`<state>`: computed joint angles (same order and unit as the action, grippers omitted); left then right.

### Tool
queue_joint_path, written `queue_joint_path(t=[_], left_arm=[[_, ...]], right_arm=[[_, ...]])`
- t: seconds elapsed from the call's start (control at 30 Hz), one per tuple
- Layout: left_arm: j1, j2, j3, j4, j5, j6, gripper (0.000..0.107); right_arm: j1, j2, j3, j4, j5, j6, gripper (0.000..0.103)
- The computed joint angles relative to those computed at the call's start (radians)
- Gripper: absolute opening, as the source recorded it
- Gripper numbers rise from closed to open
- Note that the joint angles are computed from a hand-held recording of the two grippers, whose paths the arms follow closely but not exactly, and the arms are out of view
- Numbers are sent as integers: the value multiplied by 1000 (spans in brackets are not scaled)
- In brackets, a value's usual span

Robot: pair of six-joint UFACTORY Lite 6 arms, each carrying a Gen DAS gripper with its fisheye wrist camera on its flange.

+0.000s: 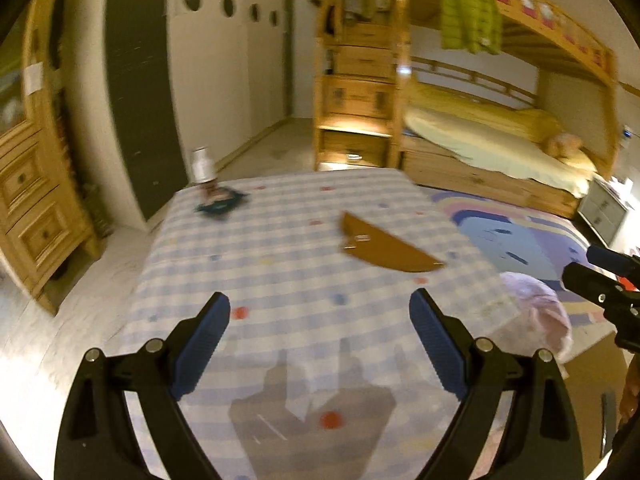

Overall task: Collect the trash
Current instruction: 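Move both grippers back over the table, then grasp the brown leather sheath with the right gripper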

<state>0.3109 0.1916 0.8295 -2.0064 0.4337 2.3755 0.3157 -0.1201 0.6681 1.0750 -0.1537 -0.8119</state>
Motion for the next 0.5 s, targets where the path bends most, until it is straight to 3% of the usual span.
queue_joint_path(t=[0.13,0.23,0.33,0.5], left_arm=[[74,87,82,38,-5,-28,88],[103,150,152,91,-19,-101,88],[117,189,198,109,-30,-129,88],[106,240,252,66,-67,-102,90]], right_arm=[[44,143,107,-121,-9,113,85],[63,281,219,-151,2,111,69],[67,406,337,-111,30,40,67],[47,596,529,-316,80,199,68]])
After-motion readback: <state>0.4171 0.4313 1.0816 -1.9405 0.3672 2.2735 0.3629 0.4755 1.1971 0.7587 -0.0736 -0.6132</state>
